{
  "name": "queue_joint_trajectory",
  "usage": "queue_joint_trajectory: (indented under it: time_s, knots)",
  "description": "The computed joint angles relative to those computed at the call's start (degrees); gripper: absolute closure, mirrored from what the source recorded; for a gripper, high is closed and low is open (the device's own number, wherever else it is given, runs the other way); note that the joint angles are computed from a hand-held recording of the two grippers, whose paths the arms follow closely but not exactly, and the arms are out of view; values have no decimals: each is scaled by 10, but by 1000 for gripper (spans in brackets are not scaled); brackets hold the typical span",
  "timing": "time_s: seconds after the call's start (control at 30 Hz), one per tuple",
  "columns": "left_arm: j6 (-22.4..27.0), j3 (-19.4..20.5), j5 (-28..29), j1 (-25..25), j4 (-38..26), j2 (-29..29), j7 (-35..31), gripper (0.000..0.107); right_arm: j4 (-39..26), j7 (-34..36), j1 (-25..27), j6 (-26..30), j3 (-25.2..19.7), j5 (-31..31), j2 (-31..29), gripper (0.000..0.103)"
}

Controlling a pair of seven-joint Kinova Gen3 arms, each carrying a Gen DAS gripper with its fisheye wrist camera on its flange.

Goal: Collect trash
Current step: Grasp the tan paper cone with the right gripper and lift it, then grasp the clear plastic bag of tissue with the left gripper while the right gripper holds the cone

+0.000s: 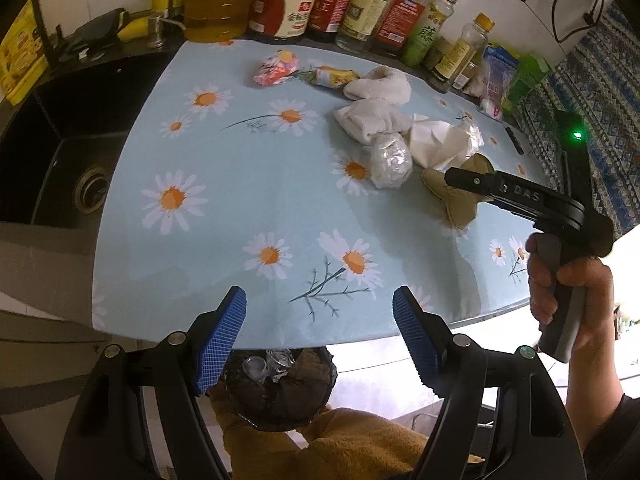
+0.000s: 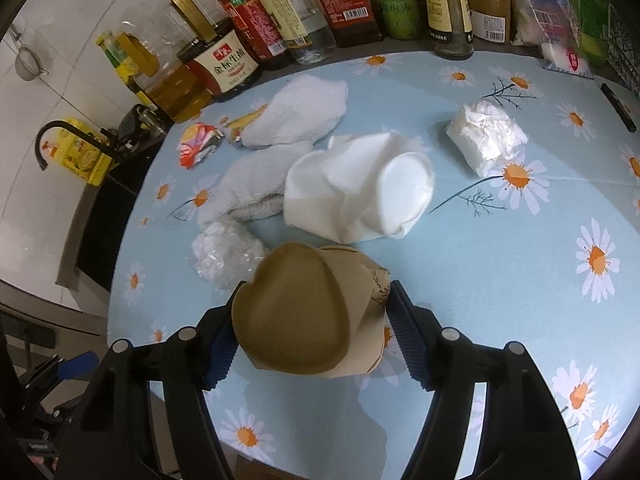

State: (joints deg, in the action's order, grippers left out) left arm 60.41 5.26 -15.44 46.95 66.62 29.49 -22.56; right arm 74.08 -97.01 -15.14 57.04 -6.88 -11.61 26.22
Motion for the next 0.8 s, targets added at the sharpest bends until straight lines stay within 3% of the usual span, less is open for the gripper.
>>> queue_joint_trajectory:
  time_s: [0.33,0.4,0.43,0.57,0.8]
  knots:
    - [43,0,17,-13,-111,57,-85,34,92,55,50,-44,-14,-78,-83,35]
    - [47,-2,24,-17,-133,69,-99,28,116,64,60,-54,-13,-98,-99,35]
    - [54,-5,24,-15,-148,77,-104,24,125,69,65,-55,-12,-108,-104,35]
    - [85,-11,32,-17,-218,117,-141,23,166,113,101,-47,-12,-179,-121,35]
    - [122,-27,56,-28,-319,181,-171,23,225,161,133,-40,12,-231,-147,35]
